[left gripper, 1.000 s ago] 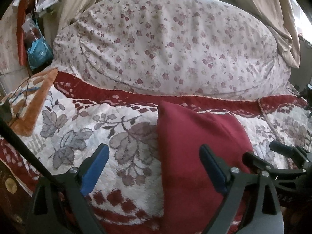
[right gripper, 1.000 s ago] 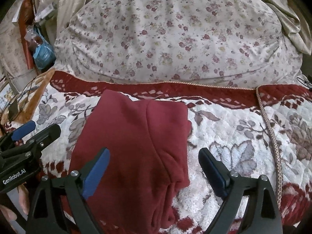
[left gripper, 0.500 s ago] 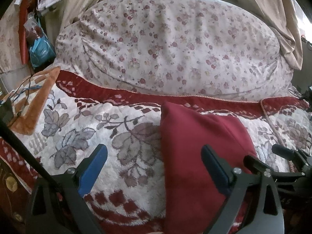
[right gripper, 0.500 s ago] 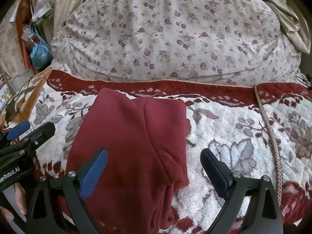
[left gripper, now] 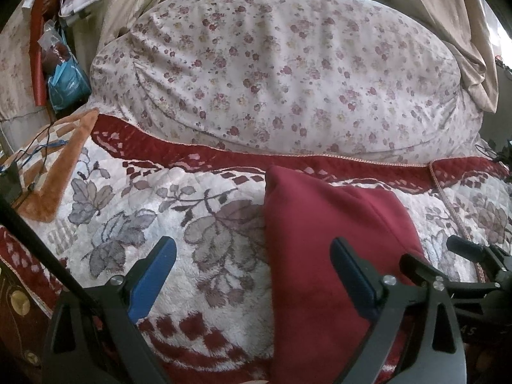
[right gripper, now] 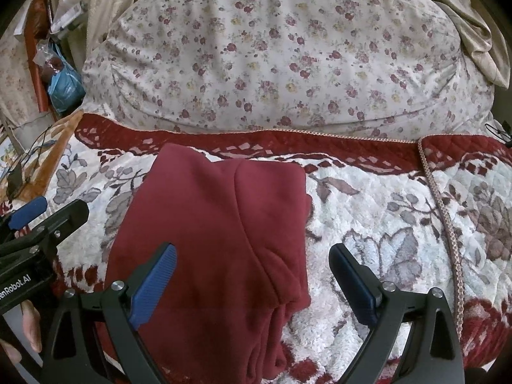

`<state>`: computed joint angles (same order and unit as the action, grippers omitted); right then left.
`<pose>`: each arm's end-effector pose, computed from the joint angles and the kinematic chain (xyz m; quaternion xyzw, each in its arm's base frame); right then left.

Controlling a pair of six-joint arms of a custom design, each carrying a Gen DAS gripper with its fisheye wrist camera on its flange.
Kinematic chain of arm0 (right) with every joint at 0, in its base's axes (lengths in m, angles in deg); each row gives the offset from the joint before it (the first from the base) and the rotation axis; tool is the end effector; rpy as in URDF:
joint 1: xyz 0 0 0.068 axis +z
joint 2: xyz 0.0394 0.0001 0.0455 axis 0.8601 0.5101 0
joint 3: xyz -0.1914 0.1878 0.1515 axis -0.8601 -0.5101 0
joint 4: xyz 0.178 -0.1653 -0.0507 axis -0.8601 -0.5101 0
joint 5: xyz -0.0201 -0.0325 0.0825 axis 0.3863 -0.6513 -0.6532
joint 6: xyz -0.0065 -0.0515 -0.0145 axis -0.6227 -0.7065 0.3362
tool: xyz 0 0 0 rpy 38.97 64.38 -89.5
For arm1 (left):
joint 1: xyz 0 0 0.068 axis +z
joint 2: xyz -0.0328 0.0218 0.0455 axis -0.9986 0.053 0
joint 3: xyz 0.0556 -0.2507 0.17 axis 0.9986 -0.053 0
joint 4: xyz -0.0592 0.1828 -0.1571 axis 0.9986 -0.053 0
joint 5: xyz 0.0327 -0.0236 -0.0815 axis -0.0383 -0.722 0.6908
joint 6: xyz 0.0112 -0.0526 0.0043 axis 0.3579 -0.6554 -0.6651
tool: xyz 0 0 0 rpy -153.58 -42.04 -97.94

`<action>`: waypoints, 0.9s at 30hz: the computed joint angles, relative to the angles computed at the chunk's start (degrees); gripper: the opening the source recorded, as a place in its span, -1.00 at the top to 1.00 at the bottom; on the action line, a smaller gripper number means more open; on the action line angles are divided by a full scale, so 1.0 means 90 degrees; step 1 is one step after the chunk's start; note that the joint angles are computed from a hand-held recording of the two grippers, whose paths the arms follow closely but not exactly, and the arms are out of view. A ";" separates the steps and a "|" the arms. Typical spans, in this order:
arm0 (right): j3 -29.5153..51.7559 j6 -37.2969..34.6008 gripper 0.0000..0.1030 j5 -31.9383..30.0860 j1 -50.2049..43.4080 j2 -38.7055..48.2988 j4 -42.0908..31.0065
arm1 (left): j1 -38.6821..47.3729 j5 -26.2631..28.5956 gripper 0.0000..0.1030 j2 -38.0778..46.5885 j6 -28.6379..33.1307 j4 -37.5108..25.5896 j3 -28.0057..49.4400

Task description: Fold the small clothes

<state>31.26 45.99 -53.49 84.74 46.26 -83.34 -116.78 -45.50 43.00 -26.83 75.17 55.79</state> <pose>0.2136 0.0946 0.2138 -0.0402 0.9330 0.0475 0.3544 0.2145 -0.1073 0.2165 -0.0181 0.9114 -0.0027 0.4110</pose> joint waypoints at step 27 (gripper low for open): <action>-0.0037 -0.0065 -0.92 -0.0103 -0.0087 0.0180 0.0097 | 0.0016 0.0027 -0.87 0.0036 0.0016 0.0021 -0.0002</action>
